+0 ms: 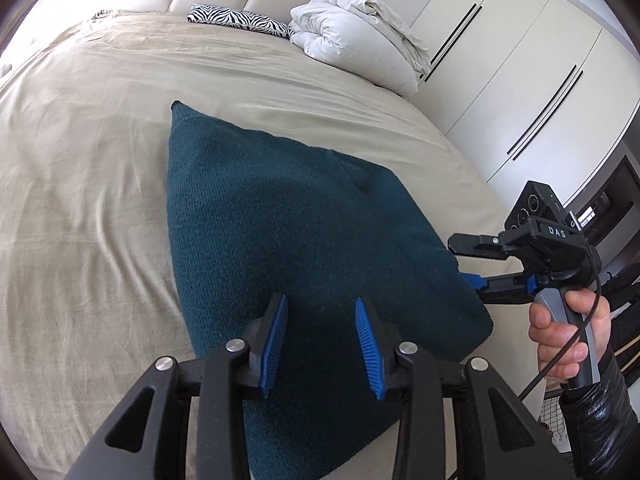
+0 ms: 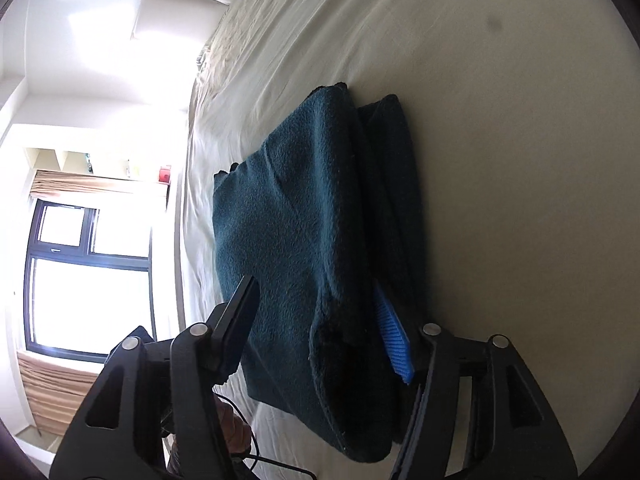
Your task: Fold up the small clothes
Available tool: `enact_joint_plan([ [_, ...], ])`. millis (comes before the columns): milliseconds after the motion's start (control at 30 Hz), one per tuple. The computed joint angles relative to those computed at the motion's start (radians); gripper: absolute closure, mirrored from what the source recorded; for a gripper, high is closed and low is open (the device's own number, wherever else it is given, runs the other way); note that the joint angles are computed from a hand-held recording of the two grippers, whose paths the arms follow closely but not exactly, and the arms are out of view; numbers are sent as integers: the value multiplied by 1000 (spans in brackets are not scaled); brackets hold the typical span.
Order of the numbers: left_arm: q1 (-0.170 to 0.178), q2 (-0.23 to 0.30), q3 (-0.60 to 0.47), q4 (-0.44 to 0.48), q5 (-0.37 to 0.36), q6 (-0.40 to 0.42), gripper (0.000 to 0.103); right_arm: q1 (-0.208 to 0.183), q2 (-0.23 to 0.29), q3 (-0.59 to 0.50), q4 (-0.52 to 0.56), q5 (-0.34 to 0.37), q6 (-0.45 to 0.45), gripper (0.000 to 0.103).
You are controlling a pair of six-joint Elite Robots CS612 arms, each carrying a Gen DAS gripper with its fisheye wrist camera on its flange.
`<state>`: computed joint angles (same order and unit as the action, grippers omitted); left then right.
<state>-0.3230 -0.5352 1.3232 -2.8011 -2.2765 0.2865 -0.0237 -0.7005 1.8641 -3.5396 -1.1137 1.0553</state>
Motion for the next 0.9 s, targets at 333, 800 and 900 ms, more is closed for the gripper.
enact_joint_plan([
  [333,-17,-17,27,-23,43,-3,59,48,-34,54,61,-63,-36,94],
  [800,-53,-22,59,-17,82,73,59,51,8,27,25,-64,34,95],
  [900,-49,-26,69,-22,79,77,59,57,26,20,-50,-69,82,94],
])
